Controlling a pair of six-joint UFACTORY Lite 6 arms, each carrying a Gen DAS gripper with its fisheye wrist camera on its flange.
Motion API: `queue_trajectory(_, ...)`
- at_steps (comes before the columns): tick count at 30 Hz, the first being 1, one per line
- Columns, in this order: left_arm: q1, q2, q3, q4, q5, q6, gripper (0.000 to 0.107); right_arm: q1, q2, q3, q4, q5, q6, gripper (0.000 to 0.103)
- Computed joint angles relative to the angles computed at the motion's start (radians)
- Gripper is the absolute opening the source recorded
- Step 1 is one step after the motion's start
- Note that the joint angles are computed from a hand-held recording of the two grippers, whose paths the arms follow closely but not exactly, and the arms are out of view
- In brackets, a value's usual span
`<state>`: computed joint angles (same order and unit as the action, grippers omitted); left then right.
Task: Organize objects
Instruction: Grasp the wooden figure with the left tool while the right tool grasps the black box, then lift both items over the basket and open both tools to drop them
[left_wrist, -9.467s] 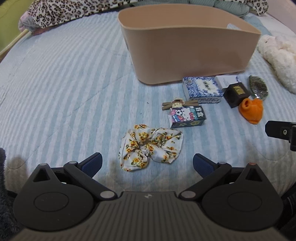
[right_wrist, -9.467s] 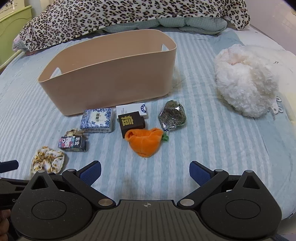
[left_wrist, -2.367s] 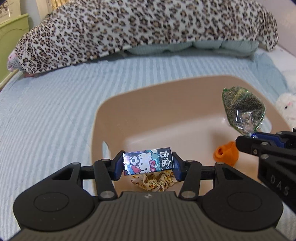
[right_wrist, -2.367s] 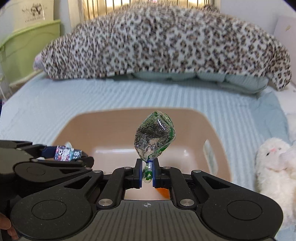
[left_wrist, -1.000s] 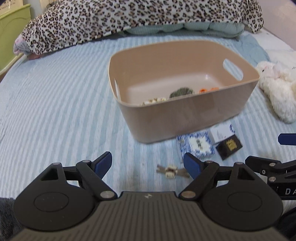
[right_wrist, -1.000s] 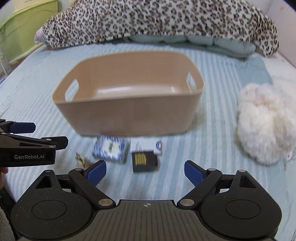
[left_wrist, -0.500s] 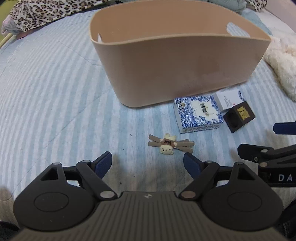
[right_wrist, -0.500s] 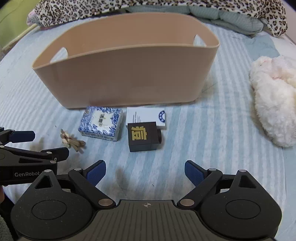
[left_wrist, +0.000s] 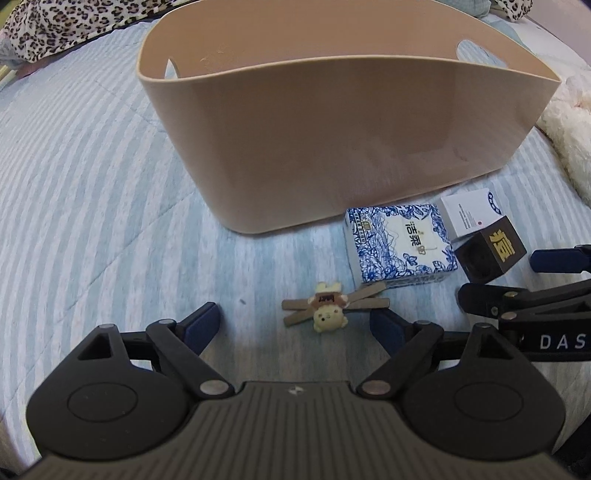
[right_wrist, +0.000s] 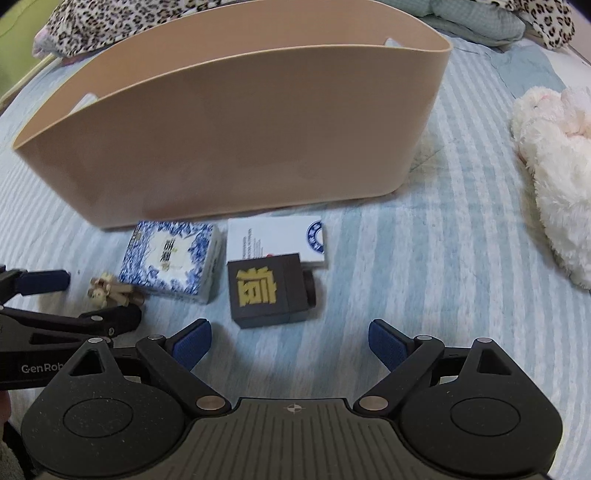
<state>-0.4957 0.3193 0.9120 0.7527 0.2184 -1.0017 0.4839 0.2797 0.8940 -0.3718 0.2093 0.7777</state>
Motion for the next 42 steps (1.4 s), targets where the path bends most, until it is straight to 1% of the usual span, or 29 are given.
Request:
queue_trajectory(3,0.005,0.000,-0.009,0.033,-0.020,-0.028,0.091,-0.006,-0.006,-0.009,-0.013,-0.021,0.021,0.091)
queue_trajectory(4,0.008,-0.005,-0.015,0.031,-0.029,-0.024,0.090,-0.006,-0.009,-0.011,-0.013,-0.027,0.022,0.089)
queue_trajectory(6,0.015,-0.019,-0.031,0.013,-0.048,0.003,0.086,-0.004,-0.012,-0.014,-0.016,-0.038,0.027,0.086)
queue_trajectory(9,0.015,-0.044,-0.052,0.003,-0.064,0.038,0.075,0.006,-0.010,-0.015,-0.079,-0.045,0.092,0.076)
queue_trajectory(11,0.012,-0.057,-0.062,-0.014,-0.077,0.072,0.064,0.004,-0.014,-0.021,-0.048,-0.061,0.064,0.061)
queue_trajectory(12,0.010,-0.061,-0.067,-0.018,-0.084,0.083,0.061,0.002,-0.018,-0.024,-0.023,-0.066,0.041,0.058)
queue_trajectory(13,0.010,-0.066,-0.072,-0.031,-0.092,0.103,0.056,0.001,-0.024,-0.030,-0.015,-0.072,0.035,0.051)
queue_trajectory(14,0.010,-0.071,-0.077,-0.051,-0.098,0.127,0.053,0.000,-0.031,-0.036,-0.006,-0.077,0.028,0.045)
queue_trajectory(16,0.010,-0.078,-0.084,-0.044,-0.102,0.121,0.053,0.000,-0.042,-0.047,0.017,-0.084,0.007,0.043)
queue_trajectory(17,0.017,-0.089,-0.097,-0.071,-0.109,0.152,0.053,0.001,-0.047,-0.053,0.015,-0.086,0.009,0.042)
queue_trajectory(18,0.022,-0.094,-0.101,-0.113,-0.113,0.196,0.052,0.006,-0.051,-0.057,-0.002,-0.086,0.026,0.041)
queue_trajectory(19,0.024,-0.100,-0.100,-0.185,-0.110,0.269,0.049,0.012,-0.055,-0.060,-0.035,-0.083,0.058,0.041)
queue_trajectory(21,0.031,-0.117,-0.110,-0.268,-0.110,0.354,0.049,0.029,-0.066,-0.068,-0.129,-0.077,0.153,0.041)
queue_trajectory(22,0.028,-0.093,-0.084,-0.269,-0.105,0.353,0.040,0.037,-0.071,-0.071,-0.157,-0.073,0.180,0.041)
queue_trajectory(23,0.024,-0.086,-0.075,-0.227,-0.101,0.313,0.035,0.044,-0.077,-0.075,-0.183,-0.070,0.204,0.041)
queue_trajectory(25,0.026,-0.085,-0.075,-0.235,-0.103,0.323,0.035,0.057,-0.086,-0.090,-0.256,-0.070,0.278,0.041)
queue_trajectory(28,0.036,-0.087,-0.075,-0.286,-0.104,0.386,0.035,0.050,-0.096,-0.103,-0.256,-0.075,0.265,0.041)
queue_trajectory(29,0.032,-0.080,-0.068,-0.250,-0.104,0.353,0.037,0.050,-0.102,-0.109,-0.256,-0.075,0.265,0.041)
queue_trajectory(30,0.027,-0.072,-0.061,-0.173,-0.101,0.280,0.040,0.050,-0.108,-0.117,-0.257,-0.075,0.267,0.041)
queue_trajectory(31,0.023,-0.059,-0.050,-0.111,-0.100,0.223,0.045,0.046,-0.110,-0.118,-0.243,-0.075,0.254,0.041)
queue_trajectory(32,0.021,-0.044,-0.037,-0.089,-0.099,0.207,0.052,0.046,-0.113,-0.120,-0.232,-0.074,0.245,0.041)
queue_trajectory(33,0.022,-0.029,-0.023,-0.081,-0.101,0.206,0.056,0.049,-0.117,-0.122,-0.229,-0.072,0.247,0.041)
queue_trajectory(34,0.022,-0.015,-0.010,-0.079,-0.102,0.209,0.063,0.057,-0.125,-0.128,-0.255,-0.068,0.281,0.041)
queue_trajectory(35,0.024,-0.004,0.001,-0.111,-0.103,0.247,0.067,0.059,-0.128,-0.132,-0.250,-0.068,0.279,0.041)
queue_trajectory(36,0.024,0.011,0.016,-0.146,-0.104,0.285,0.070,0.029,-0.120,-0.136,-0.230,-0.089,0.236,0.041)
queue_trajectory(37,0.023,0.021,0.027,-0.181,-0.102,0.322,0.075,0.030,-0.119,-0.133,-0.206,-0.088,0.212,0.041)
queue_trajectory(38,0.020,0.027,0.036,-0.180,-0.099,0.324,0.079,0.029,-0.120,-0.133,-0.202,-0.088,0.209,0.041)
queue_trajectory(40,0.009,0.038,0.046,-0.091,-0.100,0.245,0.084,0.033,-0.117,-0.141,-0.248,-0.095,0.262,0.041)
queue_trajectory(42,-0.003,0.049,0.052,0.052,-0.103,0.109,0.084,0.027,-0.114,-0.142,-0.218,-0.100,0.232,0.041)
